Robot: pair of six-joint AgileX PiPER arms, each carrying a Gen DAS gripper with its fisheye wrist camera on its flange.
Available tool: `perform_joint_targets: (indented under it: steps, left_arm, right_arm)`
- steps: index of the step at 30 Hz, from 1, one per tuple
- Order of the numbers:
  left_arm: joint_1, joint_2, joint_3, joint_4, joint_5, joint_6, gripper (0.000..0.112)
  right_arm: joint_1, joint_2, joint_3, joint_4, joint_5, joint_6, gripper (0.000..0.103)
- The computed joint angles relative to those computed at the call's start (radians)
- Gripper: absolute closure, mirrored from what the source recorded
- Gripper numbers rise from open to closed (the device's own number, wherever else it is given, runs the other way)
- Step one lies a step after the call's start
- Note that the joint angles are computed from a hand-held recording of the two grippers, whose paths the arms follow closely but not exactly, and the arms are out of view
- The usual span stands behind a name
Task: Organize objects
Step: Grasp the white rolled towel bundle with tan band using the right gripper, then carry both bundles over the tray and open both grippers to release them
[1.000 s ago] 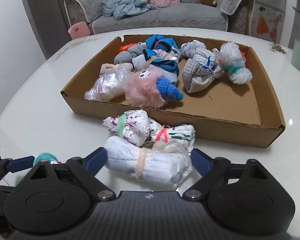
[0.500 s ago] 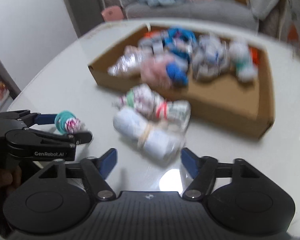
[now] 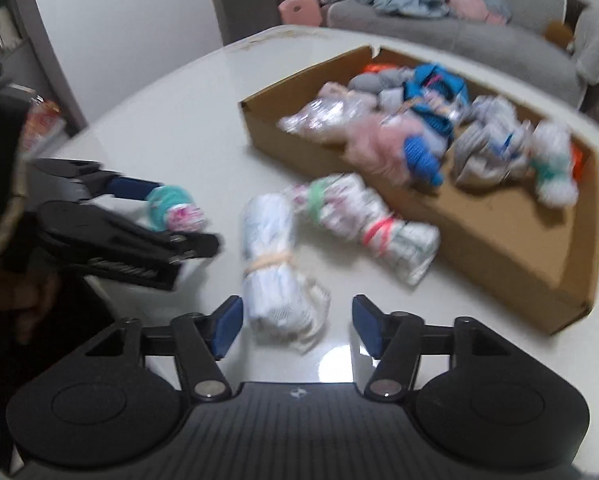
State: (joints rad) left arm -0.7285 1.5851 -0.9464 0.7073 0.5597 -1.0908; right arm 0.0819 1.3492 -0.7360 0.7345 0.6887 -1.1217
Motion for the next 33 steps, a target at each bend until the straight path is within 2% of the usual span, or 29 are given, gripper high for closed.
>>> perform_joint_targets:
  steps: [4, 5, 6, 7, 9, 15, 20, 23, 26, 33]
  left_arm:
    - [0.006, -0.004, 0.008, 0.005, -0.016, 0.009, 0.021]
    - [0.009, -0.007, 0.012, 0.004, -0.023, 0.014, 0.023]
    - [0.011, -0.011, 0.016, 0.003, -0.034, 0.022, 0.028]
    - [0.011, -0.014, 0.018, 0.004, -0.039, 0.026, 0.031]
    - [0.014, -0.021, 0.016, -0.007, -0.046, 0.044, 0.052]
    - [0.044, -0.037, -0.007, -0.137, -0.061, 0.149, 0.055]
    - [0.025, -0.107, -0.075, -0.120, 0.027, 0.222, 0.055]
    - [0.018, -0.130, -0.164, -0.127, 0.084, 0.281, 0.055]
    - [0.008, -0.081, -0.284, -0.142, 0.103, 0.342, 0.055]
    - [-0.012, 0.083, -0.539, -0.216, 0.114, 0.519, 0.055]
  right_arm:
    - [0.043, 0.077, -0.041, 0.042, -0.005, -0.004, 0.046]
    - [0.048, 0.082, -0.041, 0.046, -0.007, -0.020, 0.050]
    - [0.065, 0.086, -0.041, 0.037, -0.020, -0.012, 0.062]
    - [0.078, 0.094, -0.046, 0.029, -0.029, -0.003, 0.069]
    - [0.076, 0.078, -0.042, 0.019, -0.024, -0.003, 0.070]
    - [0.009, 0.034, -0.063, -0.006, 0.064, 0.007, 0.070]
    - [-0.091, -0.063, -0.137, 0.023, 0.215, -0.044, 0.070]
    - [-0.177, -0.066, -0.225, 0.073, 0.291, -0.078, 0.070]
    - [-0.245, -0.023, -0.318, 0.093, 0.330, -0.105, 0.070]
    - [-0.352, 0.109, -0.476, 0.112, 0.329, -0.171, 0.070]
